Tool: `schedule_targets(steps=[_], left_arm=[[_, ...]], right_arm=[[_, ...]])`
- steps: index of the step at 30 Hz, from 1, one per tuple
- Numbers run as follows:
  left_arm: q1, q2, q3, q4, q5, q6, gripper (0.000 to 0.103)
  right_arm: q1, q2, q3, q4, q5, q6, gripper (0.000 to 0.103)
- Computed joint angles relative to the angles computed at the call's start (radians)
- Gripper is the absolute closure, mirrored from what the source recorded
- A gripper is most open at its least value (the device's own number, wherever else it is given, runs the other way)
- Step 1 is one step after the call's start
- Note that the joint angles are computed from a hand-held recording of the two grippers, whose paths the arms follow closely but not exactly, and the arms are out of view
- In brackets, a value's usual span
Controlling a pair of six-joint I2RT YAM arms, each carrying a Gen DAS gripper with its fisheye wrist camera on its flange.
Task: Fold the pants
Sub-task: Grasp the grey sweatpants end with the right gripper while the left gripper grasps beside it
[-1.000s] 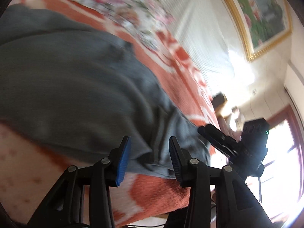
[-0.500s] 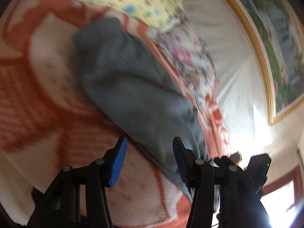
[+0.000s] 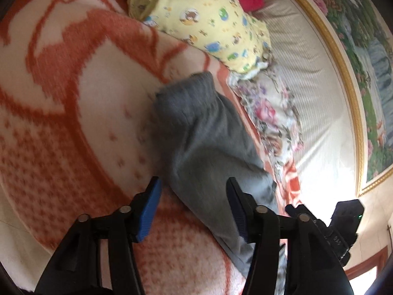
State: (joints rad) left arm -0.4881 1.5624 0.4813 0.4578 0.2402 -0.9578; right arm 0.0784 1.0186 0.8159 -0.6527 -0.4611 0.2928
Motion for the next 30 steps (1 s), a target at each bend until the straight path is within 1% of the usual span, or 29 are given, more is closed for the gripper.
schedule_targets(steps=[3,6,10,11,14,15,17,22,23,25,27,29,30], left_arm=[[0.030,0.035,0.015,0.020,0.012,-0.007,0.044],[0.050,0.083,0.046,0.028,0.034,-0.018,0.044],[0.058,0.133,0.069,0.054,0.049,-0.034,0.042],[0.058,0.143,0.071,0.063,0.049,-0.037,0.042],[0.053,0.169,0.094,0.072,0.041,-0.049,0.038],[0.051,0.177,0.101,0.077,0.038,-0.054,0.035],[0.044,0.189,0.124,0.062,0.027,-0.050,0.032],[0.032,0.221,0.176,0.034,-0.009,-0.045,0.031],[0.032,0.225,0.181,0.034,-0.012,-0.045,0.031],[0.033,0.239,0.189,0.050,-0.015,-0.052,0.033],[0.036,0.250,0.194,0.066,-0.009,-0.061,0.033],[0.043,0.262,0.203,0.075,0.004,-0.063,0.033],[0.046,0.267,0.209,0.078,0.009,-0.062,0.033]], right_arm=[[0.043,0.112,0.076,0.034,0.010,-0.027,0.046],[0.084,0.276,0.190,0.056,0.011,-0.069,0.045],[0.117,0.475,0.360,0.046,-0.014,-0.130,0.044],[0.125,0.538,0.420,0.034,-0.031,-0.154,0.041],[0.159,0.697,0.589,-0.022,-0.025,-0.230,0.039],[0.167,0.741,0.637,-0.041,-0.023,-0.249,0.039],[0.185,0.849,0.760,-0.091,-0.026,-0.289,0.039],[0.212,1.076,1.046,-0.216,-0.057,-0.339,0.039],[0.216,1.134,1.125,-0.258,-0.071,-0.352,0.039],[0.227,1.221,1.247,-0.321,-0.066,-0.366,0.039],[0.237,1.350,1.431,-0.435,-0.090,-0.384,0.039],[0.246,1.419,1.522,-0.513,-0.116,-0.404,0.039],[0.256,1.437,1.542,-0.527,-0.117,-0.416,0.039]])
